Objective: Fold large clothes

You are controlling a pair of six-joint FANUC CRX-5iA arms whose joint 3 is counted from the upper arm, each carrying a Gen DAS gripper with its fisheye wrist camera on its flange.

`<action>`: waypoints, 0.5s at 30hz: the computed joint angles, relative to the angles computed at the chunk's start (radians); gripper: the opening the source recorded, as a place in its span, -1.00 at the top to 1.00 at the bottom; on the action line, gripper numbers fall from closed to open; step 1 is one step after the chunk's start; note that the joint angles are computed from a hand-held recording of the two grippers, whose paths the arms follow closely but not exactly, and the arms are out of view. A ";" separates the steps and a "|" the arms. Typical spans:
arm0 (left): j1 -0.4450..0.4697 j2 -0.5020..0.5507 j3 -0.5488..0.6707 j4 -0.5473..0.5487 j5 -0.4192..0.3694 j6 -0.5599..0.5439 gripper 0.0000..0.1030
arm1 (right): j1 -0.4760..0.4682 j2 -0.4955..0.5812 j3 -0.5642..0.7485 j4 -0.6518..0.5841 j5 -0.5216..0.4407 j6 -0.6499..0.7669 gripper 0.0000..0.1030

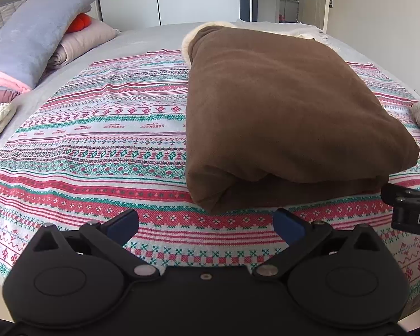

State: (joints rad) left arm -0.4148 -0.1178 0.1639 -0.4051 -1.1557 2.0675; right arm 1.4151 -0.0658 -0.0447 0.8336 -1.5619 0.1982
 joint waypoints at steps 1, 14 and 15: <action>-0.003 0.001 0.002 -0.002 -0.002 0.003 -1.00 | 0.001 -0.001 -0.001 0.000 0.000 -0.001 -0.99; -0.007 0.003 0.003 -0.003 -0.003 0.005 -1.00 | -0.001 -0.006 -0.007 -0.006 0.008 -0.003 -0.99; -0.007 0.003 0.003 -0.003 -0.003 0.005 -1.00 | -0.001 -0.007 -0.007 -0.006 0.009 -0.001 -0.99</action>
